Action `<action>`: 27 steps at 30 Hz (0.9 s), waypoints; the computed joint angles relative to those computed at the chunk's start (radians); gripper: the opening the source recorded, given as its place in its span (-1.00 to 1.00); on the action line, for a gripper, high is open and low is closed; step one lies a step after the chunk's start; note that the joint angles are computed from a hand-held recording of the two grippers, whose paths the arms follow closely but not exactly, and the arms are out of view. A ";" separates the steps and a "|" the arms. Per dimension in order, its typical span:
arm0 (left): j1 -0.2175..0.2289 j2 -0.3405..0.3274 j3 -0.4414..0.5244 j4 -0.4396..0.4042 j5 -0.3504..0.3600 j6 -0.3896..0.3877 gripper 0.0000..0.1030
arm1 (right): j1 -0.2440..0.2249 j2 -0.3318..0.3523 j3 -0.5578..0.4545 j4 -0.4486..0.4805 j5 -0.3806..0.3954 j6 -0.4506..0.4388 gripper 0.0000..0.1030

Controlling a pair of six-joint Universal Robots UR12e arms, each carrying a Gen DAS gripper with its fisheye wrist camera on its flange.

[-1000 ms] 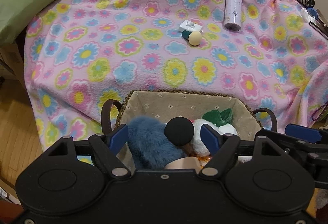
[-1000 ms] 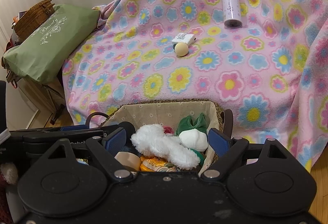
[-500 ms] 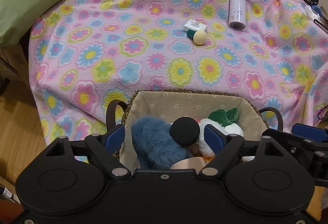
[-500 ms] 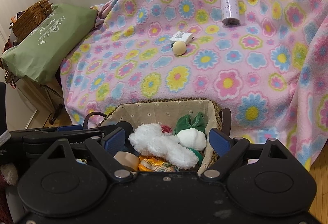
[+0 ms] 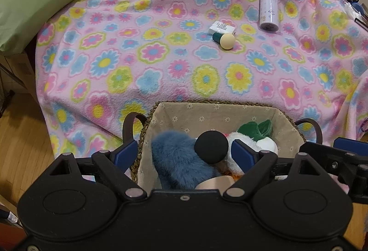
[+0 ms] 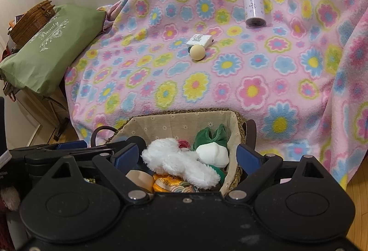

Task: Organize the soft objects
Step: 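Withdraw both open tools from the basket toward the cream ball sponge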

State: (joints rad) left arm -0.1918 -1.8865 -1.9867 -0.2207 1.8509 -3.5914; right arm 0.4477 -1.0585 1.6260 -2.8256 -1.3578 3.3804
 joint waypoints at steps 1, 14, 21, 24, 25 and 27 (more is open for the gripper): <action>0.000 0.000 0.000 0.000 0.000 0.000 0.65 | 0.000 0.000 -0.001 0.001 0.000 0.001 0.81; -0.001 0.001 0.000 -0.015 0.015 -0.003 0.69 | 0.000 0.000 -0.001 0.008 -0.005 0.009 0.88; -0.003 0.000 0.004 -0.029 0.020 -0.001 0.70 | 0.000 -0.001 0.000 0.012 -0.006 0.016 0.93; -0.004 -0.001 0.003 -0.023 0.025 0.000 0.70 | -0.001 -0.001 0.002 0.011 -0.006 0.019 0.96; -0.005 -0.001 0.003 -0.023 0.027 0.001 0.70 | -0.001 -0.001 0.002 0.011 -0.006 0.018 0.96; -0.006 -0.001 0.003 -0.025 0.029 0.003 0.70 | -0.001 -0.001 0.002 0.013 -0.007 0.019 0.96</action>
